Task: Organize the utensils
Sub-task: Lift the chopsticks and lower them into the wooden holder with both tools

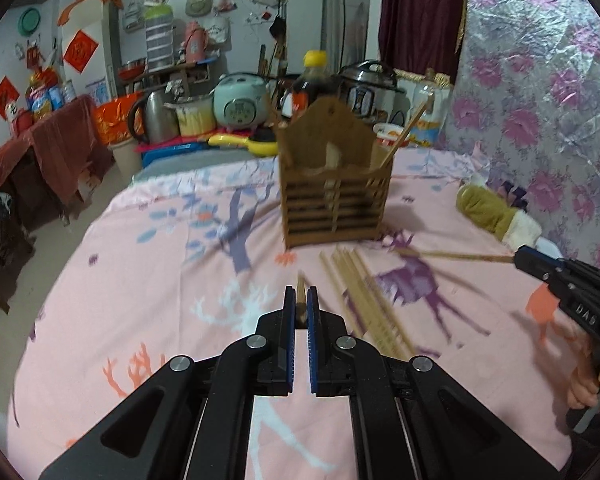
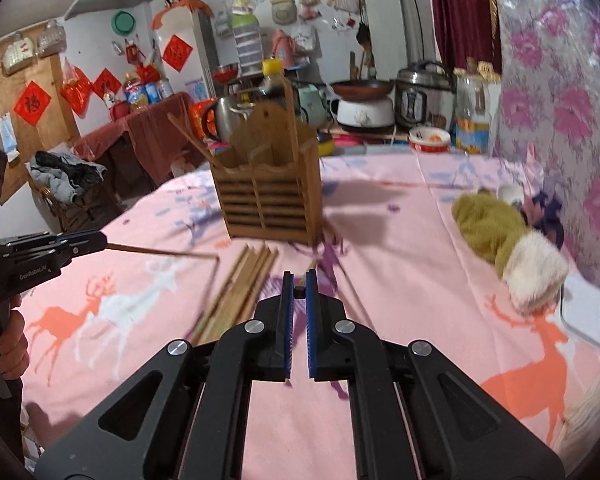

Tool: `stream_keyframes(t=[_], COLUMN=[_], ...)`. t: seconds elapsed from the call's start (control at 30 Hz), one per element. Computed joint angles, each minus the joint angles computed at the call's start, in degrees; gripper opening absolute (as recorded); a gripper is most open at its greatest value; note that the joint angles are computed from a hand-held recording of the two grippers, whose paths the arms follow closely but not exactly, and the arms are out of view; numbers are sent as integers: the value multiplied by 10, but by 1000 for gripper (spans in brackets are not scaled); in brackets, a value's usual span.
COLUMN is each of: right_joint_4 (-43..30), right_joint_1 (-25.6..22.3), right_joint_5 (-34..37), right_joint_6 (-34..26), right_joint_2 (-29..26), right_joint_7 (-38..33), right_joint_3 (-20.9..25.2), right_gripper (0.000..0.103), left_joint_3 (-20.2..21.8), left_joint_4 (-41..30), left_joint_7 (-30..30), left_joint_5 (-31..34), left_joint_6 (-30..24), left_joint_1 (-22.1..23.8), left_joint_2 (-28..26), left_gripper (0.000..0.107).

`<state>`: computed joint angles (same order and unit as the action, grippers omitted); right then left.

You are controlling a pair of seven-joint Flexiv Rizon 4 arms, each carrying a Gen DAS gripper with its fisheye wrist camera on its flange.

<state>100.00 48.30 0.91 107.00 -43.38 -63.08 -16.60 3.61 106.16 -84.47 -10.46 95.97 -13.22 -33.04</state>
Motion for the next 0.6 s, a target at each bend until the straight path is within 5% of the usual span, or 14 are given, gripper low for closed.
stream_keyframes(t=[0.6], right_joint_4=[-114], right_joint_1=[-11], right_joint_5=[-61], right_joint_6=[-42], right_joint_2=[0], right_joint_7=[22], right_joint_3=[-12], right_gripper=[6], left_joint_3=[21], left_joint_4=[-188], left_joint_7=[-49], left_joint_5=[24], left_joint_6=[-116], left_joint_1=[-10], left_joint_2=[-24], left_gripper=[6])
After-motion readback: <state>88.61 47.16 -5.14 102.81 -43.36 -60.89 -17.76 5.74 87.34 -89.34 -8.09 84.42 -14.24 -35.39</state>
